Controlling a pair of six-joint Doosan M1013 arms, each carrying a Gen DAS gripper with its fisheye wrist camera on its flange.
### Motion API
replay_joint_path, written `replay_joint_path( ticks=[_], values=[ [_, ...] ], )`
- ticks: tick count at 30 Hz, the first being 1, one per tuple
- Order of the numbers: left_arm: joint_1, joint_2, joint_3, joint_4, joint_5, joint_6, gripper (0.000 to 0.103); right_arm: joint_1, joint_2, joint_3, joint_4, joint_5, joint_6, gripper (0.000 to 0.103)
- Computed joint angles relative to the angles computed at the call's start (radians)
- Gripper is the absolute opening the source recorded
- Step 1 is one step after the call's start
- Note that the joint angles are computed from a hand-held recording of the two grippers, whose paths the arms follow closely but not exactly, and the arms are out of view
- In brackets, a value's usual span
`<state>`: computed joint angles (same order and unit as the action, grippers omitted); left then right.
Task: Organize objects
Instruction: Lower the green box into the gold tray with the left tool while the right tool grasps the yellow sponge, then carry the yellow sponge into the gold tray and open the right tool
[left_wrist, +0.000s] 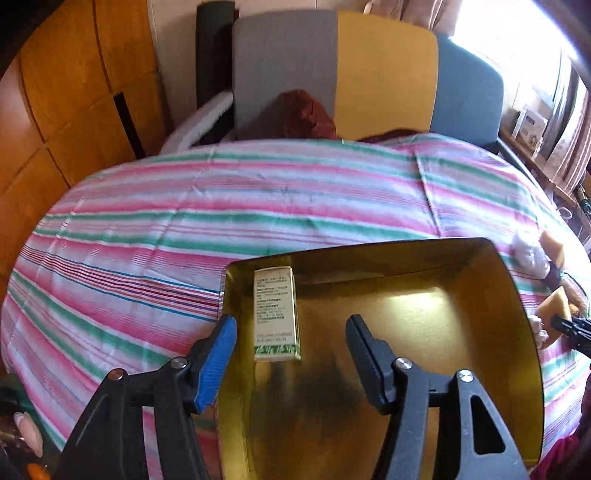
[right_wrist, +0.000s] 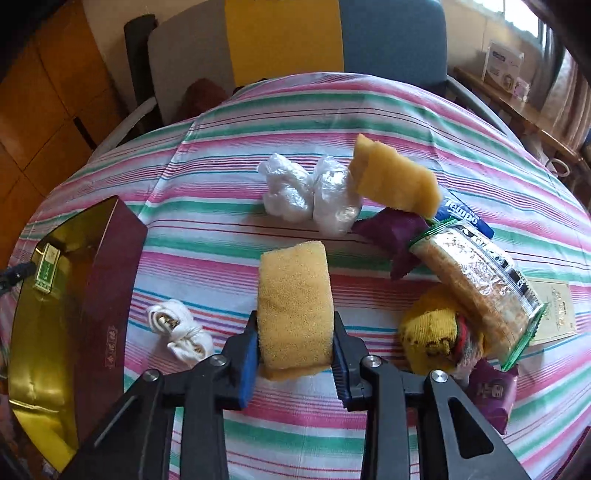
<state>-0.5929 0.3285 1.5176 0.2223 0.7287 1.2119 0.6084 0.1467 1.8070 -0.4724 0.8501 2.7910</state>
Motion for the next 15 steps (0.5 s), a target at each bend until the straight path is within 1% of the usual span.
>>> replay_joint_path(
  ticks=[3,5,6,9,12,15],
  values=[
    [-0.017,-0.048,0.049,0.074,-0.035,-0.083,0.062,0.012,-0.012,0.014,0.015,-0.006,0.000,0.034],
    [-0.039,-0.083,0.090,0.179,-0.049,-0.188,0.062,0.024,-0.016,0.025,-0.004,0.000,0.020,0.033],
    [-0.054,-0.103,0.114,0.245,-0.051,-0.254,0.062,0.030,-0.017,0.028,-0.014,0.006,0.028,0.033],
    [-0.082,-0.143,0.162,0.341,-0.033,-0.368,0.062,0.035,-0.014,0.028,-0.029,0.013,0.031,0.032],
    [-0.098,-0.174,0.197,0.380,-0.006,-0.449,0.062,0.038,-0.012,0.030,-0.045,0.009,0.036,0.032],
    [-0.102,-0.206,0.231,0.378,-0.013,-0.493,0.061,0.040,-0.011,0.032,-0.059,0.011,0.040,0.032]
  ],
)
